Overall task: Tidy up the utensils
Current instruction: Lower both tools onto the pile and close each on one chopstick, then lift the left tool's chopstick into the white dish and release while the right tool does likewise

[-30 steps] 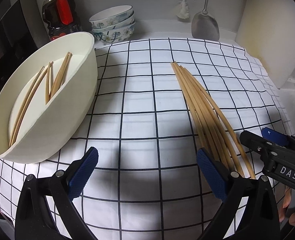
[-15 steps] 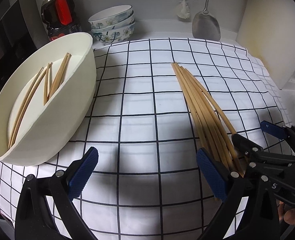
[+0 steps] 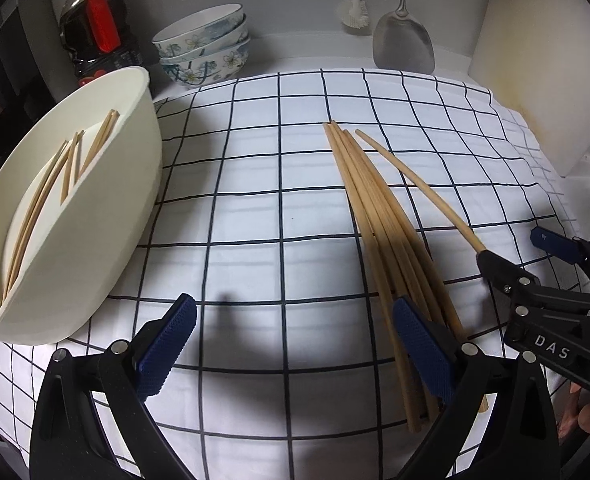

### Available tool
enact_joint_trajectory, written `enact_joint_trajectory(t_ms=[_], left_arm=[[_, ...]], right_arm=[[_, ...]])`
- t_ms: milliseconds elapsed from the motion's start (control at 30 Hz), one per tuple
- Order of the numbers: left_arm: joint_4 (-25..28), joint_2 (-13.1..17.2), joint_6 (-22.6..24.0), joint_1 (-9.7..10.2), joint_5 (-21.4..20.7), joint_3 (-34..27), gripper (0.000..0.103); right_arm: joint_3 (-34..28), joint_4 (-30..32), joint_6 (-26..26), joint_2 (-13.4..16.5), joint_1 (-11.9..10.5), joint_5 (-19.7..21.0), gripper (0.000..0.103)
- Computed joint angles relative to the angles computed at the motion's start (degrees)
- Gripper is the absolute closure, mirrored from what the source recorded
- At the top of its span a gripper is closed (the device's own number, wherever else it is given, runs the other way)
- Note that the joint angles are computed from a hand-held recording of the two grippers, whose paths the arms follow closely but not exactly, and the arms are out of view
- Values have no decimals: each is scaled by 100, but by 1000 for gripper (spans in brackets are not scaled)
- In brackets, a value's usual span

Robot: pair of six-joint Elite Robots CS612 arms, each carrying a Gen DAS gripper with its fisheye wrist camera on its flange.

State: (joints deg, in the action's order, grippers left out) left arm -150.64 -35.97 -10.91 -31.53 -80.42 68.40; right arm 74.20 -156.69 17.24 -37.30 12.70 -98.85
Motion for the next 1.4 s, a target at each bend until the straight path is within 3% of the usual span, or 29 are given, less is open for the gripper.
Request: enact_joint_trajectory(t_ms=[233, 433, 567, 633, 833, 933, 1000, 1067, 1100, 1167, 1400], left_arm=[[198, 87, -19, -34, 133, -124, 6], [526, 201, -469, 31, -7, -383, 6], [573, 282, -504, 30, 95, -538, 6], [558, 316, -453, 37, 46, -605, 11], [419, 336, -283, 42, -138, -659, 48], [383, 334, -233, 48, -195, -659, 68], [399, 332, -219, 49, -225, -665, 85], [409, 324, -174, 48, -281, -657, 96], [413, 321, -147, 47, -285, -652, 96], [397, 303, -107, 50, -316, -614, 96], [452, 152, -34, 118, -658, -419, 96]], right_arm=[[63, -116, -83, -13, -59, 20, 29], [-14, -180, -220, 44, -57, 28, 29], [-195, -149, -392, 143, -55, 57, 29], [-263, -131, -402, 180, -80, 188, 29], [-406, -218, -858, 272, -59, 206, 31], [-353, -275, -841, 246, -89, 446, 44], [-338, -312, -999, 233, -69, 524, 66], [-360, -280, -1154, 232, -38, 574, 83], [-373, -260, -1186, 234, -25, 592, 94], [-404, -184, -1127, 236, -3, 523, 97], [-127, -350, -255, 67, -83, 958, 97]])
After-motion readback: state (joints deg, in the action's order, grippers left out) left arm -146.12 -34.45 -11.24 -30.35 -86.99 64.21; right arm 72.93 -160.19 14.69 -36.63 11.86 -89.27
